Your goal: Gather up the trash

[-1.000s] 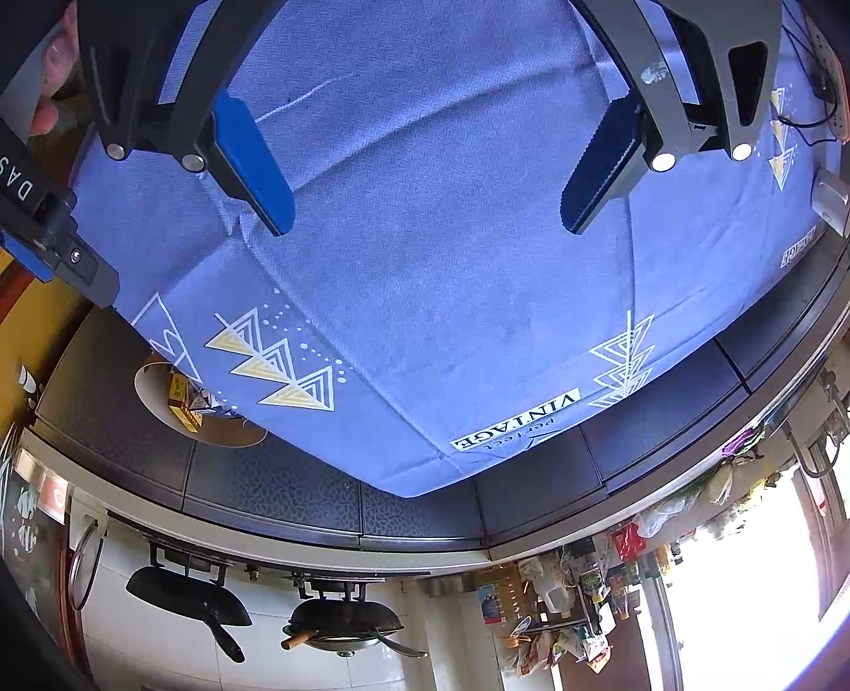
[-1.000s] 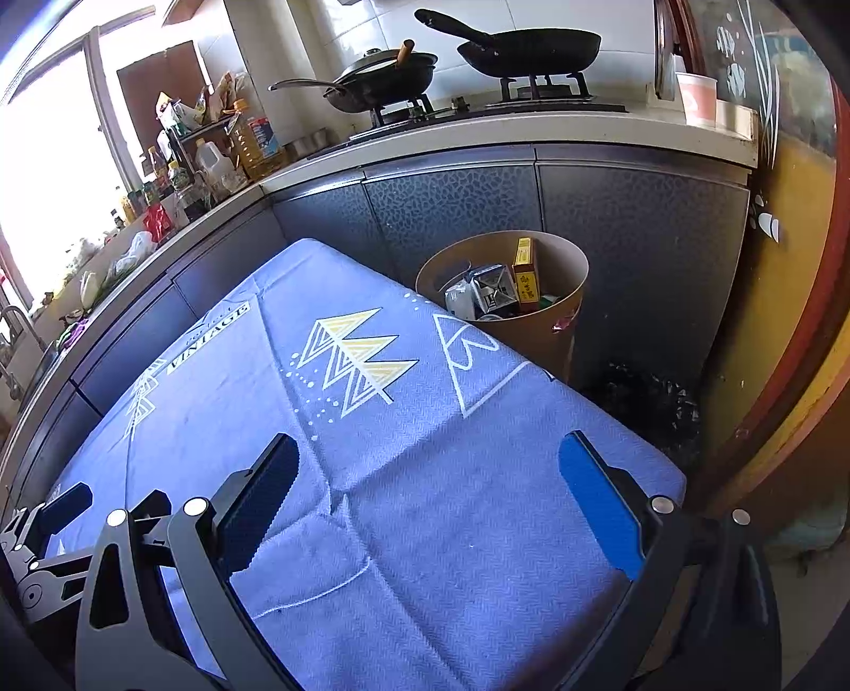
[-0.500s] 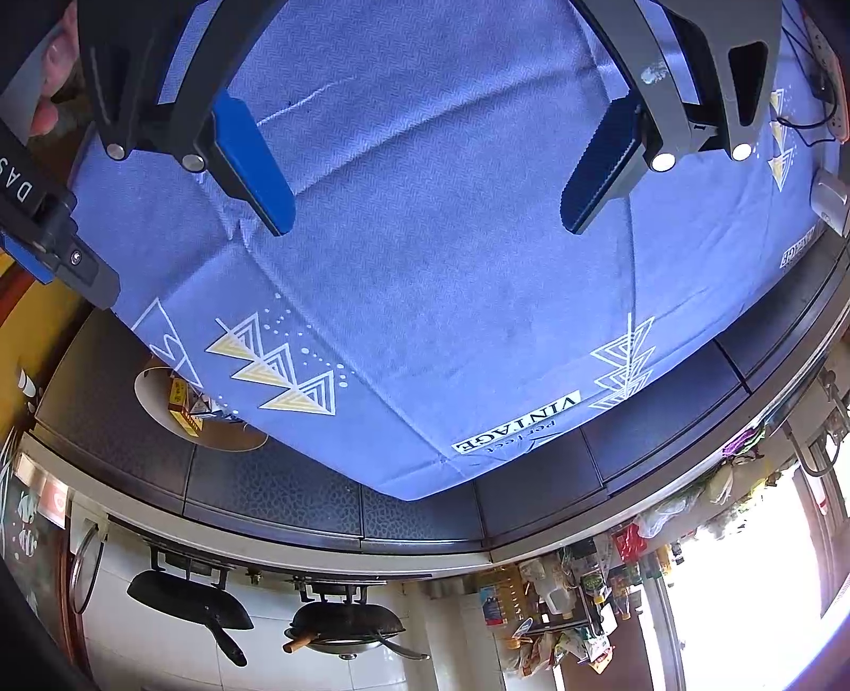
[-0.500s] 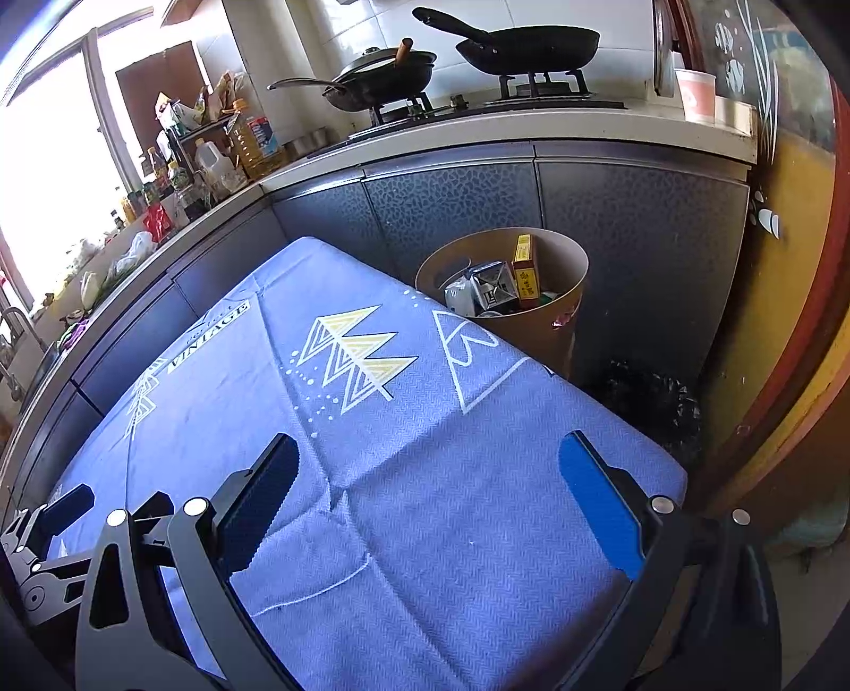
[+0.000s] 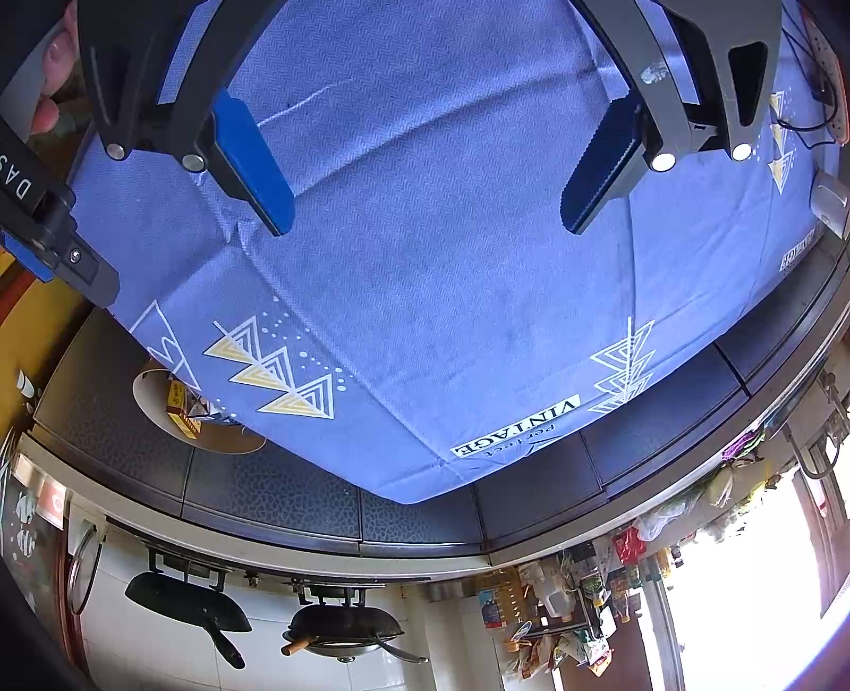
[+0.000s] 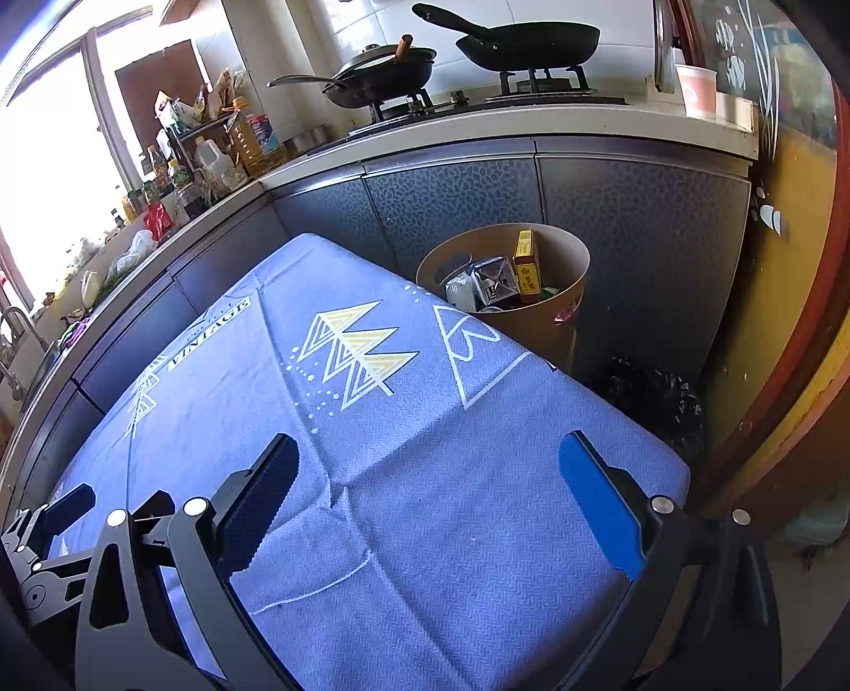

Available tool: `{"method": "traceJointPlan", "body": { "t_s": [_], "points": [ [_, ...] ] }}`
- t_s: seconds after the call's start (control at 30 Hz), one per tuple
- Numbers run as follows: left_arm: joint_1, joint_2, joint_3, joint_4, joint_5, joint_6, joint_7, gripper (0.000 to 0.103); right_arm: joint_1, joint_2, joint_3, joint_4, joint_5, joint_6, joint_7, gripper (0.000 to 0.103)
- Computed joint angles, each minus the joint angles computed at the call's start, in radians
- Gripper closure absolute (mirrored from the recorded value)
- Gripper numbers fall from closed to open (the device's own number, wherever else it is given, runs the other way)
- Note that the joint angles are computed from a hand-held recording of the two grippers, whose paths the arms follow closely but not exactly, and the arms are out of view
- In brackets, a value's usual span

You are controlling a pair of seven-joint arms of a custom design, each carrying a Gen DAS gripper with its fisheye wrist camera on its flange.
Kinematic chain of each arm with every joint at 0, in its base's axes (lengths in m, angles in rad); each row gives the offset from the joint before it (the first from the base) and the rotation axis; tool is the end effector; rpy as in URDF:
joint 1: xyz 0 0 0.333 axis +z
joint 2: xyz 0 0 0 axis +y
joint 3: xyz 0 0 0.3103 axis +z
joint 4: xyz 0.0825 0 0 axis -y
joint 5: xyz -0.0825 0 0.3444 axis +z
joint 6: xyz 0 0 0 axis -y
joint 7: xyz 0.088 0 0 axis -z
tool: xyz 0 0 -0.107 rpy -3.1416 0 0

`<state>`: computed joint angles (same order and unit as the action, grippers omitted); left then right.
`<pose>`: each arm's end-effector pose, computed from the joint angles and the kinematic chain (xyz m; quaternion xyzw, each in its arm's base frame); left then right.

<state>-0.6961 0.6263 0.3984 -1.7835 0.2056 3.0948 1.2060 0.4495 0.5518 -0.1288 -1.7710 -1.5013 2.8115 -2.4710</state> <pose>0.6243 -0.2578 0.3286 -0.5546 0.7456 -0.2496 0.2722 0.5863 0.2557 0.2920 -0.4550 0.7819 -0.2691 0.3303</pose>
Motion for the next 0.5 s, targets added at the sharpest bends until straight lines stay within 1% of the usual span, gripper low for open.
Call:
{"method": "traceJointPlan", "body": {
  "t_s": [0.5],
  "points": [
    [0.013,0.005,-0.011,0.011,0.008,-0.007,-0.002,0.003,0.001,0.006,-0.001,0.005,-0.005,0.004,0.002,0.006]
  ]
}}
